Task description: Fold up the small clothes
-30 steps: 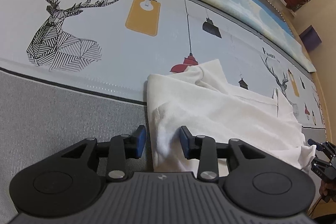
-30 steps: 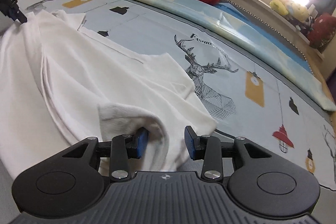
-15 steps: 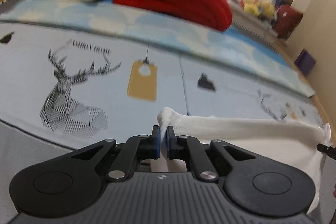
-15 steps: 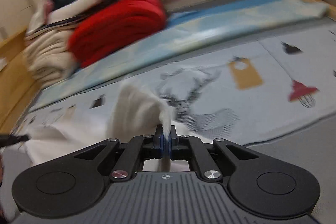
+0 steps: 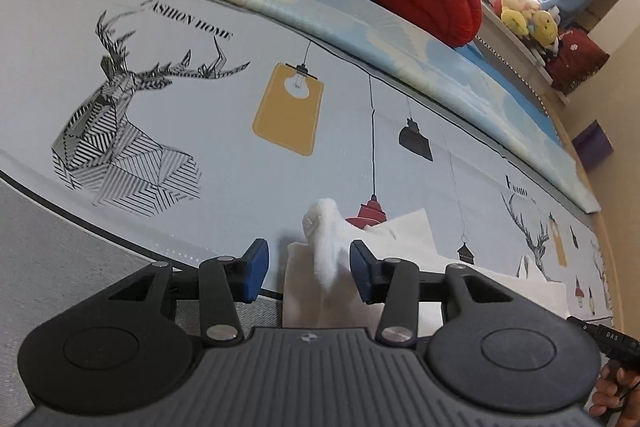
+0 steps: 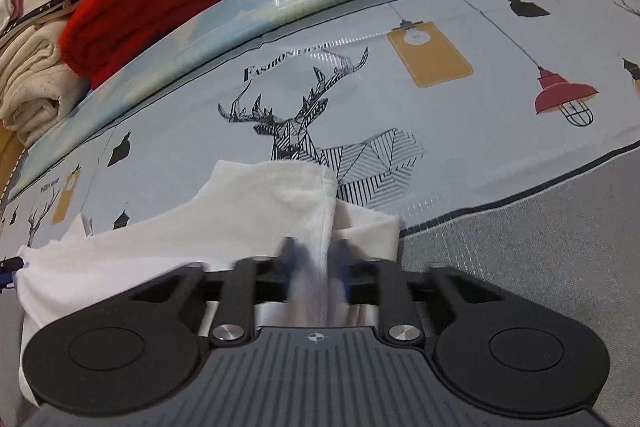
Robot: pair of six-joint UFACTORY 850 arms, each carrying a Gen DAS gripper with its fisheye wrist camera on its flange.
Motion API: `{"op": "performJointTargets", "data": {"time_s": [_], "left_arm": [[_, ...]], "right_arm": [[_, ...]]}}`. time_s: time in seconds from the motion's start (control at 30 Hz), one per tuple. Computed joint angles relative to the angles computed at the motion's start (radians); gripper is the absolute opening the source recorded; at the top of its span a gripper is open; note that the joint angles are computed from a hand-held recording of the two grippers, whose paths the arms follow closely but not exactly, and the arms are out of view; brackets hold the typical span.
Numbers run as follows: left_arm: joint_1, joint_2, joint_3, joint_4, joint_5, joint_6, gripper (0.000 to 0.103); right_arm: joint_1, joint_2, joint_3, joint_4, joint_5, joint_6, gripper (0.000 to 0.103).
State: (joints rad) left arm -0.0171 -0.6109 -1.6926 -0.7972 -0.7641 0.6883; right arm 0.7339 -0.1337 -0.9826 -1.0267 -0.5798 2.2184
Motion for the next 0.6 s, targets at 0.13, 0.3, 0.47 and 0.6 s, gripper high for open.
{"op": "performJointTargets", "data": {"time_s": [0.13,0.3,0.47,0.6], "left_arm": [[-0.013,0.015,0.030,-0.045,0.061,0.095,0.005],[-0.020,0.087,0.126,-0.354,0.174,0.436,0.006],[-0.040,0.051,0.081,-0.103,0.195,0.154,0.032],[-0.025,0.080,0.099,-0.211,0.178,0.242,0.032]], "right_arm": [[-0.007,-0.006,-0.001,-0.073,0.014,0.068,0.040],[0.038,0.000,0.007,-0.350,-0.154,0.301,0.002],[0.024,-0.025,-0.021,-0.188,-0.204,0.206,0.002],[0.018,-0.080,-0.094,0.027,-0.303,-0.030,0.007]]}}
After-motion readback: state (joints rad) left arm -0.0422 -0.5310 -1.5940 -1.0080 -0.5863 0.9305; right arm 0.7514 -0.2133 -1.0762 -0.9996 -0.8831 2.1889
